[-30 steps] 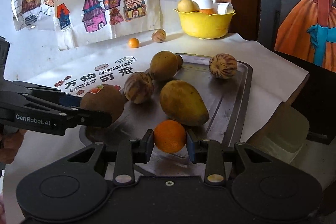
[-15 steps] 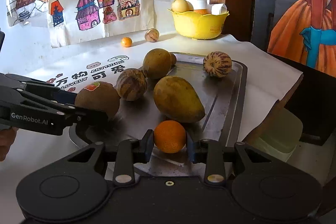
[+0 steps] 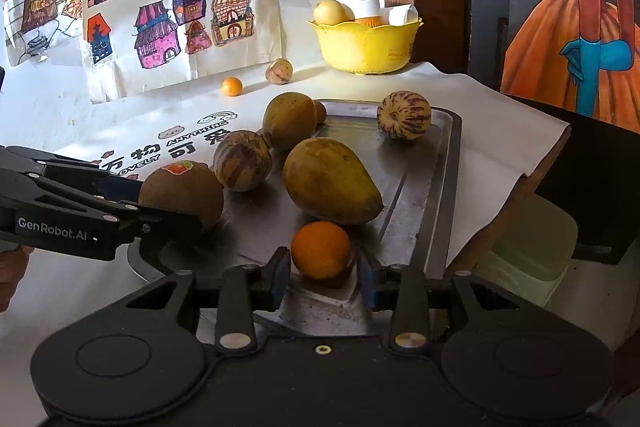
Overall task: Organize fruits
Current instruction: 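Lower the kiwi onto the tray and open the left tool while the right releases the orange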
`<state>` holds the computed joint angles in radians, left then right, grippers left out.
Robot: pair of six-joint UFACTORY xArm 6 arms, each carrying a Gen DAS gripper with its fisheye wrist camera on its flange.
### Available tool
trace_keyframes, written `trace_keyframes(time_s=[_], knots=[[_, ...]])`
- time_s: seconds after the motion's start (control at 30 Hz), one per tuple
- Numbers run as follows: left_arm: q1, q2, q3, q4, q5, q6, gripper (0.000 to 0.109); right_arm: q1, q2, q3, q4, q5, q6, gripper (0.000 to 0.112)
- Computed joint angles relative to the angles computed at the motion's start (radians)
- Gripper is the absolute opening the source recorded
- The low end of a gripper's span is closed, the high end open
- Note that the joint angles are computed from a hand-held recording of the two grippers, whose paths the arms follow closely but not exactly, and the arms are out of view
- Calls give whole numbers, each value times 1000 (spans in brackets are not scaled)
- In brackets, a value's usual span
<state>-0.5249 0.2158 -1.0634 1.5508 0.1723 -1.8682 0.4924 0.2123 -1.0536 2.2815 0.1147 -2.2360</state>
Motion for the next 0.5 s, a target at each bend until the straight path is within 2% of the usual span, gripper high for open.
trace_keyframes(time_s=[0.13, 0.3, 0.37, 0.4, 0.43, 0.5], knots=[[11, 1, -3, 21, -19, -42, 59, -2, -6, 9, -19, 5, 21, 45], [27, -7, 3, 41, -47, -92, 62, -5, -21, 28, -11, 12, 17, 58], [26, -19, 13, 47, -41, -107, 66, -5, -32, 39, -1, 11, 13, 65], [23, -26, 18, 49, -34, -116, 73, -4, -38, 43, 7, 6, 12, 72], [21, -34, 25, 44, -28, -120, 79, -4, -48, 52, 11, 9, 15, 74], [18, -51, 40, 33, -24, -127, 84, -5, -71, 69, 43, 18, -4, 86]])
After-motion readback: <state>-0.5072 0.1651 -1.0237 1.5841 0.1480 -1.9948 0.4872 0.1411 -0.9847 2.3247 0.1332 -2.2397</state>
